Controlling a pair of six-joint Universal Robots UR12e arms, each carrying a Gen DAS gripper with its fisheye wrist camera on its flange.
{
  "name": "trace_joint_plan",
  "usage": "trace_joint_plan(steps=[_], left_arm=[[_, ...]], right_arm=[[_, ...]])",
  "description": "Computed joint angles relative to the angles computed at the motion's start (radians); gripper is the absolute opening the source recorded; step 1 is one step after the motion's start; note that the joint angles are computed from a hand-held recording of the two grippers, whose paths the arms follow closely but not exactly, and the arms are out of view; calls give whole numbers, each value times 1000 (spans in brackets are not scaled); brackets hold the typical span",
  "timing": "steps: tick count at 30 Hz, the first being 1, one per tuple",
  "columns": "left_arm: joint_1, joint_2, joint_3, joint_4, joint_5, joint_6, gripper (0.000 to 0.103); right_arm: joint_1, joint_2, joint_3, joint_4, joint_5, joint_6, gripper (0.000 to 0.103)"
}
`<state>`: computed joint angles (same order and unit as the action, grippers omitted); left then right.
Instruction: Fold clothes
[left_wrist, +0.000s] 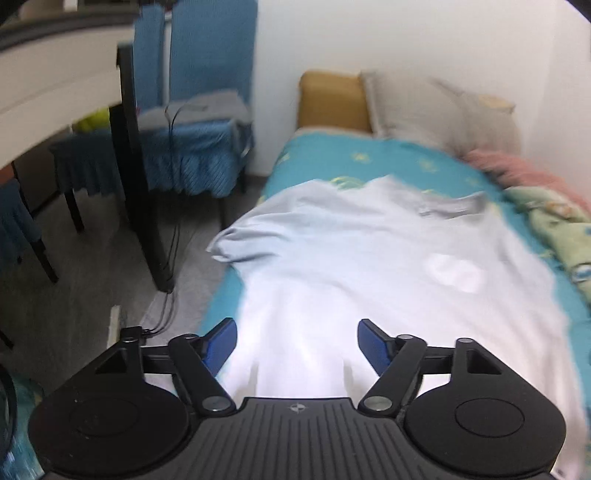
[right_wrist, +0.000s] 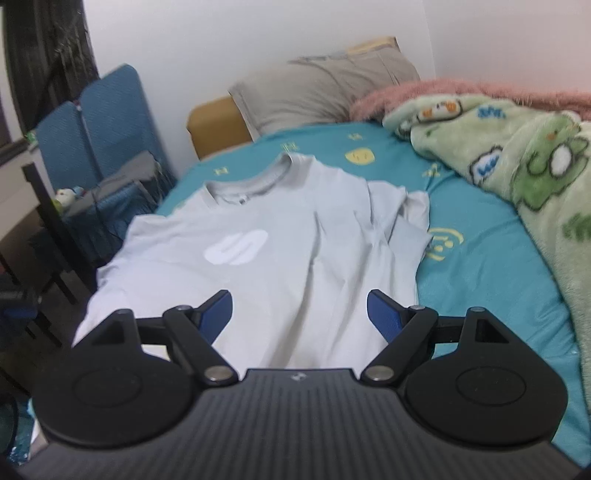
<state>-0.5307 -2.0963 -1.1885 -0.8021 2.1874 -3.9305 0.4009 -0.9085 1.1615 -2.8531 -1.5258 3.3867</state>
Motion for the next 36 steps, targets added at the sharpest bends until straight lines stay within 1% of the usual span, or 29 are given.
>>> trace_joint_plan(steps=[2,4,5,6,7,9,11,13,15,17,18,20,22,24,25,28,32,34,36], left_arm=[[-38,-13,22,28,24,-3,80],[-70,-35,57,57,48,20,82],[-83,-47,73,79,62,33,85],[-96,-60,82,111,76,37,90],[-106,-68,83,142,82,32,93],[-125,-81,80,187,80,14,93],[-133,-85,71,189,66,27,93],[-139,-90,76,149,78,51,93],[-137,-90,72,139,89,59,93],[-131,-87,61,156,88,52,95],[-129,-86,56,167,86,49,97],[-128,-84,50,186,85,55,98],[-129,-86,51,192,89,68,99],[-131,-89,53,195,92,79,99],[-131,-89,53,196,93,82,99],[-130,-88,48,188,89,61,100],[-121,-84,40,160,66,6,100],[-116,-85,42,146,56,-20,100],[-111,-89,47,135,50,-43,100]], right_arm=[[-3,-24,36,-39,5,-14,82],[-8,-48,72,-75,13,-23,82],[-11,-59,88,-88,19,-17,82],[-13,-68,100,-97,20,-10,82],[-14,-76,109,-104,19,-4,82],[-16,-86,120,-121,18,-4,82],[-13,-90,126,-146,7,-10,82],[-10,-92,131,-163,5,-16,82],[-3,-90,132,-175,-16,-37,82],[5,-86,130,-184,-41,-68,90],[6,-83,128,-185,-45,-84,97],[6,-77,122,-172,-44,-90,97],[2,-71,113,-147,-33,-69,97],[-6,-65,107,-127,-7,-23,97],[-13,-61,105,-123,13,18,97],[-38,-46,98,-124,83,176,97],[-80,-12,83,-169,175,437,96],[-98,8,71,-189,206,556,96],[-112,32,50,-192,230,644,96]])
